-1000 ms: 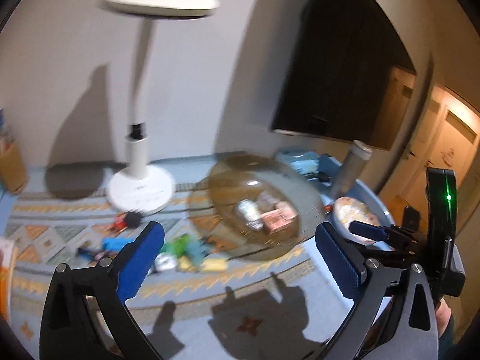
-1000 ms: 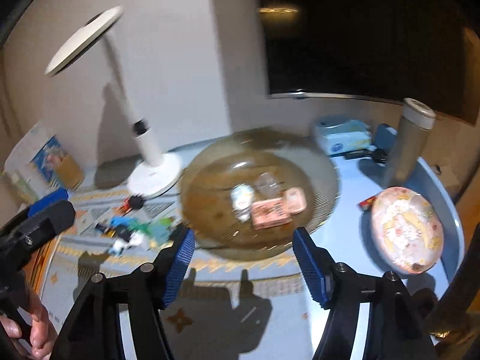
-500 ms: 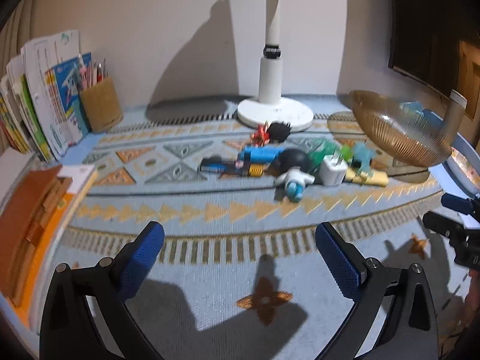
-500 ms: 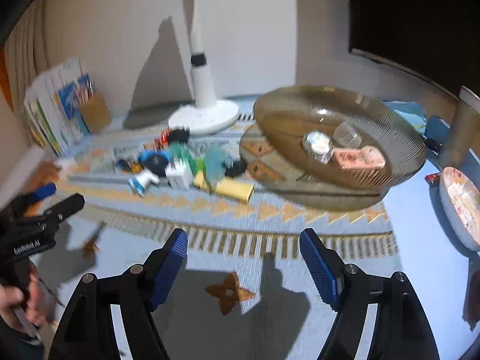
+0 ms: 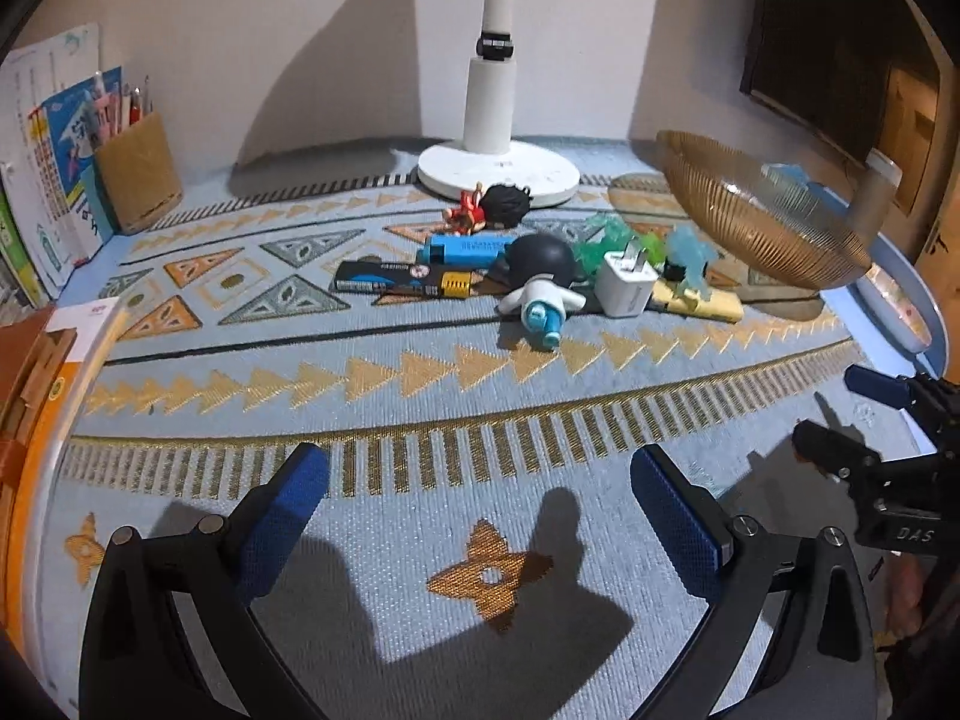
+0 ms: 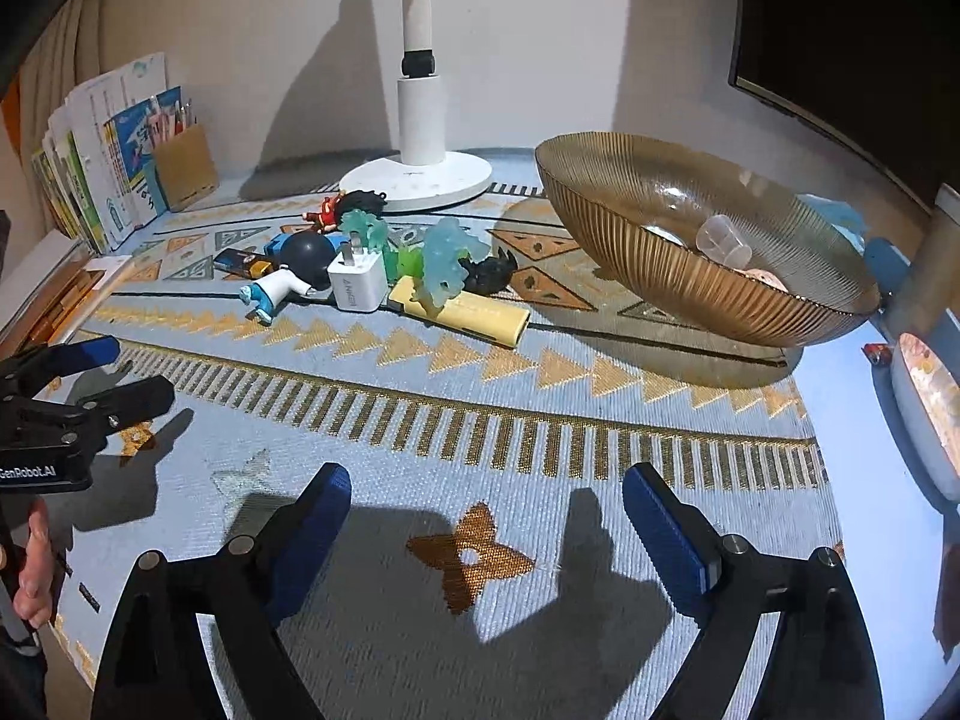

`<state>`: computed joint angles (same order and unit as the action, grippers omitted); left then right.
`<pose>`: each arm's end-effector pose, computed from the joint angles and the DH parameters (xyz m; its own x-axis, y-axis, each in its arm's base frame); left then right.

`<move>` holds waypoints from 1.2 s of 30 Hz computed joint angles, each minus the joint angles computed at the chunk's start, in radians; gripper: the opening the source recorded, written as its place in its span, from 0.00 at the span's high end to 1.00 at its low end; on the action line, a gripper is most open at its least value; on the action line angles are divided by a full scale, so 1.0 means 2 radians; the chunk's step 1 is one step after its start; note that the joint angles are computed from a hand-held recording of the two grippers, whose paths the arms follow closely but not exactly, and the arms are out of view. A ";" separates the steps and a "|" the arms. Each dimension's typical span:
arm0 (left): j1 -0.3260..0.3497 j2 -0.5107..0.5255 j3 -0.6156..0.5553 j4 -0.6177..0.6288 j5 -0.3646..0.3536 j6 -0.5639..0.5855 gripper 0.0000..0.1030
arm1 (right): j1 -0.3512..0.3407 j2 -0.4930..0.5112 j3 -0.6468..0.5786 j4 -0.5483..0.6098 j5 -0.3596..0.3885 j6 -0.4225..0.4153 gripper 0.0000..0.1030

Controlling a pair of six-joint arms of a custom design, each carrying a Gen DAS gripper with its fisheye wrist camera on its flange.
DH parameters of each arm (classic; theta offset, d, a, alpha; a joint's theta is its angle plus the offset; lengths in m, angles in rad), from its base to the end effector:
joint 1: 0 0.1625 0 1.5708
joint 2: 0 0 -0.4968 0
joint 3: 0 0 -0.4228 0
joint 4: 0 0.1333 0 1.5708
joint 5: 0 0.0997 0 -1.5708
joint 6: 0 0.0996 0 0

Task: Organize rigid objects
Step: 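Move both tools back toward the remaining objects, then grasp white-and-black figurine with left tool while right tool grasps yellow bar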

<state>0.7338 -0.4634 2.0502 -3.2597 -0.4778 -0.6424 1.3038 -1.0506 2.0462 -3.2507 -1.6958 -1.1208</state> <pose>-0.2536 -0.5273 -0.0736 -0.7430 -0.1743 -0.6462 0.3667 0.7017 -0.6109 -0.0461 -0.6267 0.2253 -0.5913 -0.5261 0.6112 -0.7541 0.6293 -0.1880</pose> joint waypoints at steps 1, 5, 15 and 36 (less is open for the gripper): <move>-0.001 0.001 0.000 -0.007 0.000 0.004 0.02 | 0.001 0.001 0.001 -0.004 -0.003 -0.002 0.11; 0.003 0.001 -0.002 -0.010 -0.011 0.020 0.02 | 0.001 0.002 0.008 -0.021 -0.003 -0.014 0.11; 0.006 0.002 -0.005 -0.012 -0.024 0.034 0.02 | 0.004 0.004 0.000 -0.004 -0.017 -0.012 0.11; 0.043 -0.006 -0.063 -0.007 -0.090 0.118 0.12 | 0.042 0.038 -0.095 0.127 -0.056 0.009 0.33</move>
<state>0.8193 -0.4758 1.9242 -3.2737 -0.6573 -0.4072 1.3879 -0.9754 1.8565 -2.9969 -1.8083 -1.1030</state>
